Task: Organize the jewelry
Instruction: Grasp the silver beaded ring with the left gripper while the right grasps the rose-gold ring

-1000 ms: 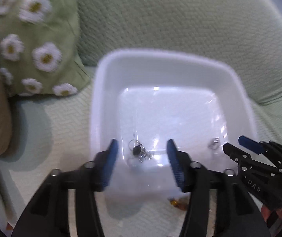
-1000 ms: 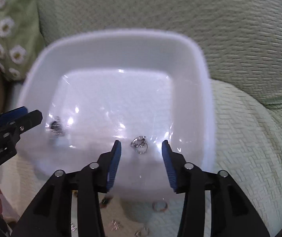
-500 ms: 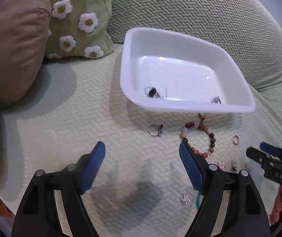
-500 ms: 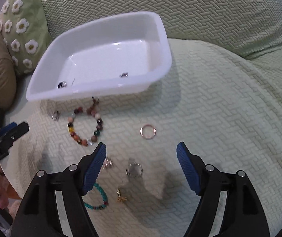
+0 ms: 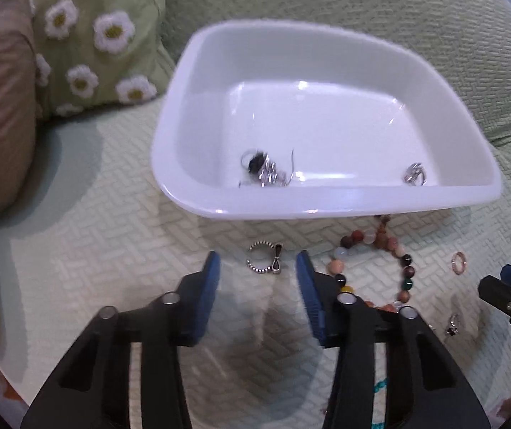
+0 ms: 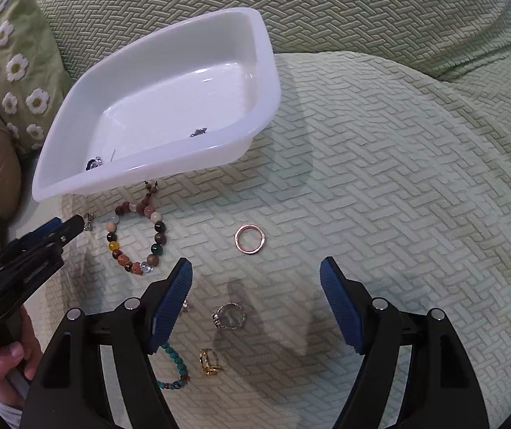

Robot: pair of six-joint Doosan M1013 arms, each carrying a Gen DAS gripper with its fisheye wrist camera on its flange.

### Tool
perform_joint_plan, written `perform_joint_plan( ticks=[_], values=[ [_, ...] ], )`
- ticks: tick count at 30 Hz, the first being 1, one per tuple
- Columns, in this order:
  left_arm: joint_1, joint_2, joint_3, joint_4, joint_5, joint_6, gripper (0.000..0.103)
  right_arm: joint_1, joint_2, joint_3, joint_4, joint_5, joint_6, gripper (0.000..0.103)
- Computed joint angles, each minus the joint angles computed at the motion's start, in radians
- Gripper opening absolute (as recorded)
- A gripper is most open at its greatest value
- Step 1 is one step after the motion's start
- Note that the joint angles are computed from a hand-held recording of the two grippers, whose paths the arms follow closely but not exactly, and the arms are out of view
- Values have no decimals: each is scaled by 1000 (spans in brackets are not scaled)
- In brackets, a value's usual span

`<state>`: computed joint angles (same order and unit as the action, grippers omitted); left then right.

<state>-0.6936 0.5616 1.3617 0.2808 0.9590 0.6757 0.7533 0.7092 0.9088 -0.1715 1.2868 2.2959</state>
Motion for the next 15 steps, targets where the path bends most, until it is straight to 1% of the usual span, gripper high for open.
perform_joint_plan(
  ticks=[3, 6, 7, 8, 10, 12, 15],
  values=[
    [4, 22, -19, 9, 36, 5, 38, -1, 3, -1, 4, -1, 3, 73],
    [5, 28, -24, 30, 26, -5, 38, -2, 5, -1, 1, -6, 7, 73],
    [5, 30, -25, 31, 25, -2, 36, -3, 6, -1, -2, -7, 8, 73],
    [3, 29, -21, 31, 22, 0, 29, -3, 8, -2, -6, -7, 11, 73],
    [-2, 34, -28, 38, 29, 22, 21, -5, 23, -16, -8, 5, 8, 73],
    [-9, 41, -37, 55, 46, 31, 20, -7, 40, -34, -1, 18, 1, 73],
    [-3, 31, -29, 22, 22, 32, 20, -9, 52, -43, 13, 10, -9, 72]
  ],
)
